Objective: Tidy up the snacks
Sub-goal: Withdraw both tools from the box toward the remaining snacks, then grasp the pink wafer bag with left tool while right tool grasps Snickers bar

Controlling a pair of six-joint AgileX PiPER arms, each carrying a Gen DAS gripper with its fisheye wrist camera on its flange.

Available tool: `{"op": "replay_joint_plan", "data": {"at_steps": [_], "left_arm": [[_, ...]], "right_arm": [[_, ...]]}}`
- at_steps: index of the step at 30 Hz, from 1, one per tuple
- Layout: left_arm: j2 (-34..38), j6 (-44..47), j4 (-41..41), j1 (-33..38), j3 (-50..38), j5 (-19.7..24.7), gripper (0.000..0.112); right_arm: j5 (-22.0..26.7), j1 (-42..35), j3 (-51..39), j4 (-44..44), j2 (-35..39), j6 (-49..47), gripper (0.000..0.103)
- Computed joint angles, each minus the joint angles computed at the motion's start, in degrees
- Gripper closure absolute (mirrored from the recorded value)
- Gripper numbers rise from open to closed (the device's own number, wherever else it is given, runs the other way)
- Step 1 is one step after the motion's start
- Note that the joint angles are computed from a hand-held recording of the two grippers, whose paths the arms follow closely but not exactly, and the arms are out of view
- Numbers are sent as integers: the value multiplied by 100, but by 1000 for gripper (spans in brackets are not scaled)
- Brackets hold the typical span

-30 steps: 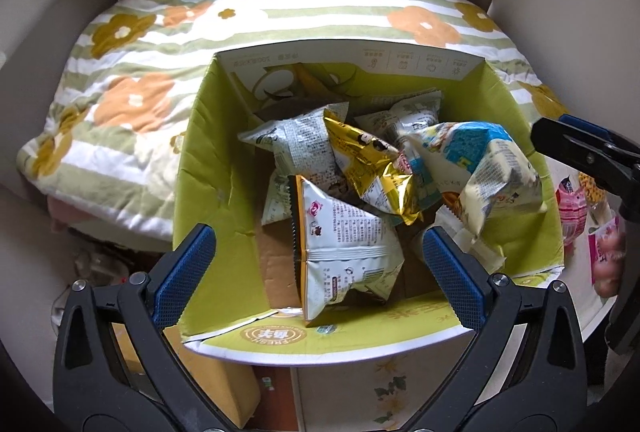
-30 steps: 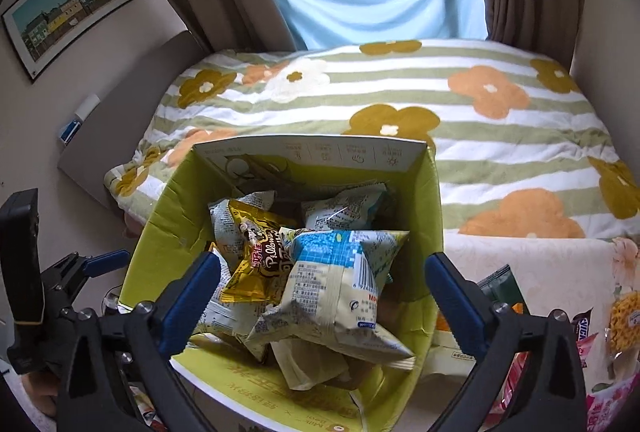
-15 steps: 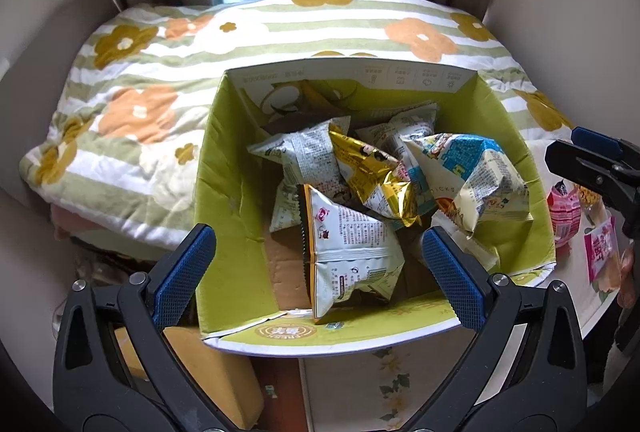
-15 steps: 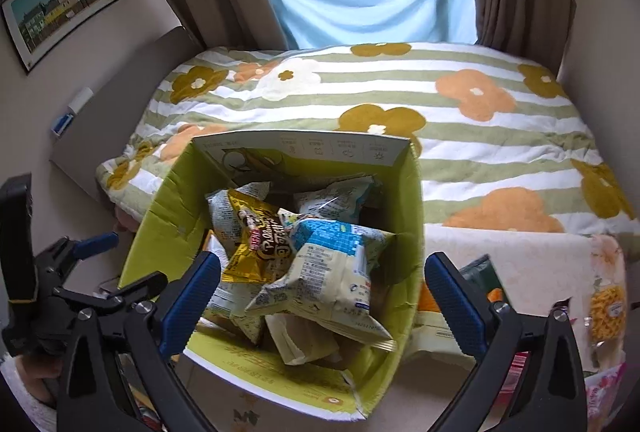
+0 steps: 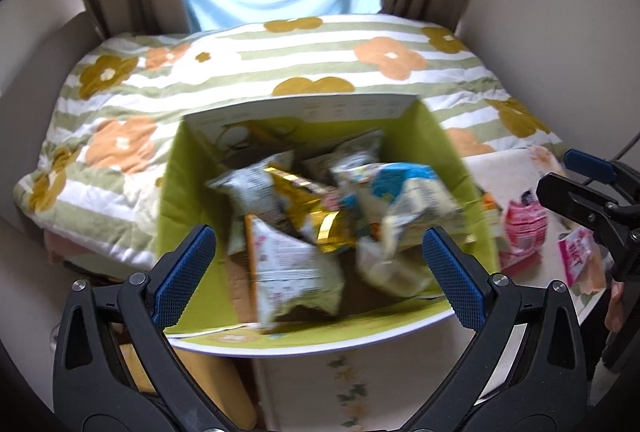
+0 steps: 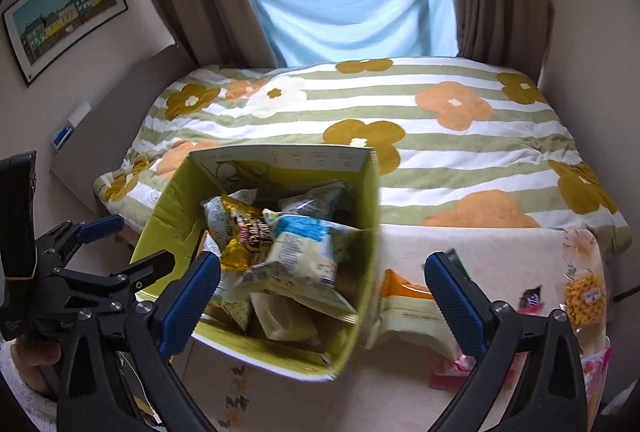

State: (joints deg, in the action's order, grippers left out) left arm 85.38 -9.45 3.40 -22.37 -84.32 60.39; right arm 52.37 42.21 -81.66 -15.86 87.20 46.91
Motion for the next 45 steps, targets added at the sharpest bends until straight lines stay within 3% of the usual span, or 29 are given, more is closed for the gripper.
{"op": "replay_joint_plan", "data": {"at_steps": [12,18,22,27,31,37,45], "left_arm": [[746,-1943,692,-2208,-917,200,10],[1294,-2854,1013,-3069,-1367,355,10],[1651,-3482,1094,-3462,-1526,318,10],[2202,-4107,1269,-3912,-1756,199,10],[2749,-4431,1482,-4164,-2014,-12,10],[3595,-4683,1767,-4228,-2421,-305,10],[4502,-4406,1775,-4135,-3064,-223,19]], "right_arm": [[552,-830,1664,-135,-2104,-403,1],[530,-2334,2242,891,-2914,-1990,1],[517,-3670,2555,1790,-3188,-3638,1],[451,-5249,2969,2931,-3081,-5784,1],[283,-5988,3298,3482,-2840,-6880,1],[-513,-6192,3829,3689,-2286,-7663,2],[-1438,-6007,4125,3815,-1286,-8020,11]]}}
